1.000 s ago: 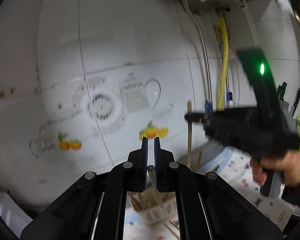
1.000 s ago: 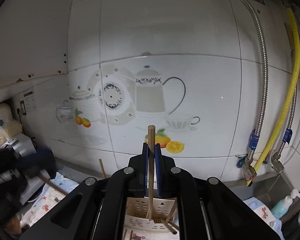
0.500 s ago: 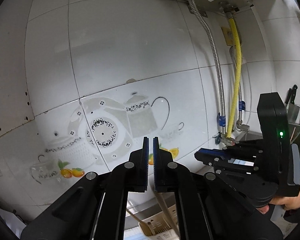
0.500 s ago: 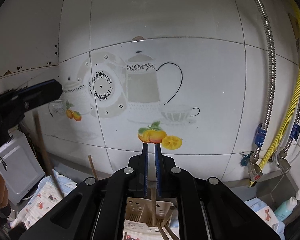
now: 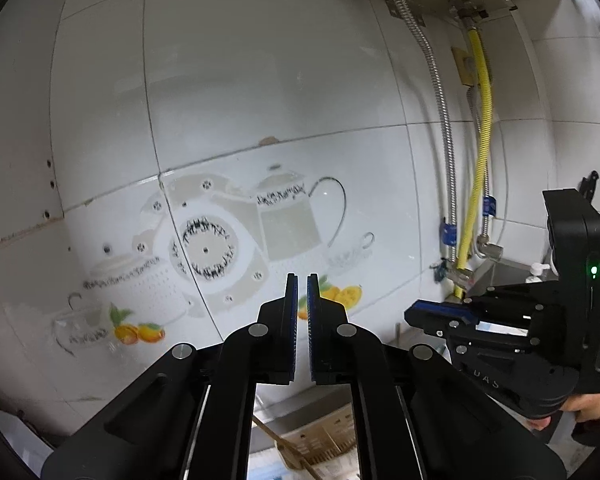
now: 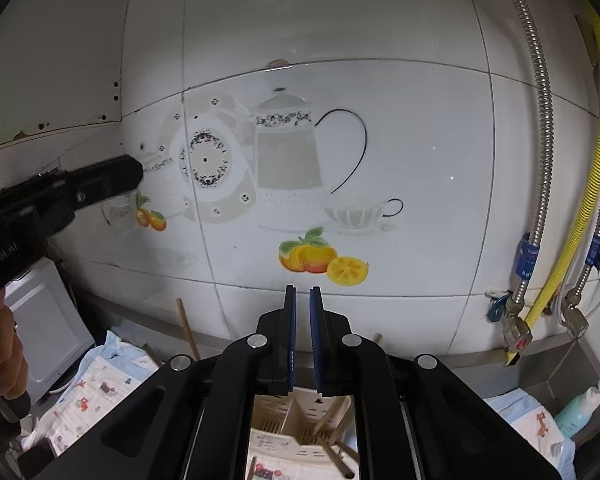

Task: Organize utensils
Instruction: 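Withdraw both open tools from the holder and move toward the loose chopsticks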

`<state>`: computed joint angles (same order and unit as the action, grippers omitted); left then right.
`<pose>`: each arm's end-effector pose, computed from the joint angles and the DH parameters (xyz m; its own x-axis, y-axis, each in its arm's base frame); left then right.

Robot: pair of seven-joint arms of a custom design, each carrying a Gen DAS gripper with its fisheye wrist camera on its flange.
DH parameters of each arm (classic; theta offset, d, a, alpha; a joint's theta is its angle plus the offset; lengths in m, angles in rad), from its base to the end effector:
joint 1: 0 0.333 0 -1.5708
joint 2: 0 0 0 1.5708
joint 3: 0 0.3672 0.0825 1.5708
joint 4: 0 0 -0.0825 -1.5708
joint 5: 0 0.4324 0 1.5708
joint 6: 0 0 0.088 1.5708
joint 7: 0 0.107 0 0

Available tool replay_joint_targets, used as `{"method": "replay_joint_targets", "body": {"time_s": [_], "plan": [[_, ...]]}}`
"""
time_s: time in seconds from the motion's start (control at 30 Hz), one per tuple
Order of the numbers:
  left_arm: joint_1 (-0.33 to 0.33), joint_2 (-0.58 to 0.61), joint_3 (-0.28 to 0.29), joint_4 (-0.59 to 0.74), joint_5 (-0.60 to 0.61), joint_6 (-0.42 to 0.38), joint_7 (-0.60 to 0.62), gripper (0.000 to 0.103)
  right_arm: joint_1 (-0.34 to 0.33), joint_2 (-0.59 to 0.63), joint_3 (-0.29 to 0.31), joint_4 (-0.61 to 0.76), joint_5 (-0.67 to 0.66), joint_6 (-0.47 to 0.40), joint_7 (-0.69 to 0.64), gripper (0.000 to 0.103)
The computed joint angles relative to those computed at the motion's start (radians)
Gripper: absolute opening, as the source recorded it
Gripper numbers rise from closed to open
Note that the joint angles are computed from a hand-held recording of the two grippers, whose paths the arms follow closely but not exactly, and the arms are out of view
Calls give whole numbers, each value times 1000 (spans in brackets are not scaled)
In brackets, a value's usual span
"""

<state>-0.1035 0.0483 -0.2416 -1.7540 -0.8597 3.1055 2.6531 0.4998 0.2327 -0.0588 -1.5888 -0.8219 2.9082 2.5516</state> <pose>0.6434 -0.1588 0.7052 -0.4068 -0.8922 -0.1960 -0.1538 0.2785 -0.9481 0.6432 0.3590 0.6528 0.2161 -0.9733 -0.0777 -0.3986 -0.0153 -0.9170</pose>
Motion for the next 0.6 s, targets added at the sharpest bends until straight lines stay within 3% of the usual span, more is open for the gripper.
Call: {"method": "replay_joint_targets", "body": {"time_s": [0.13, 0.2, 0.4, 0.5, 0.6], "plan": [[-6, -46, 16, -57, -75, -15, 36, 6, 8, -37, 7, -50, -24, 5, 16, 8], [-20, -73, 41, -95, -113, -32, 55, 7, 4, -63, 19, -87, -32, 10, 28, 18], [-52, -127, 105, -218, -52, -45, -47, 8, -25, -125, 80, -200, 6, -1, 12, 19], [-57, -144, 139, -269, -39, -89, -101, 9, -31, -148, 102, -255, 2, -1, 23, 19], [-59, -159, 164, -321, -41, -107, -136, 9, -46, -144, 137, -286, 102, 7, -63, 19]]}}
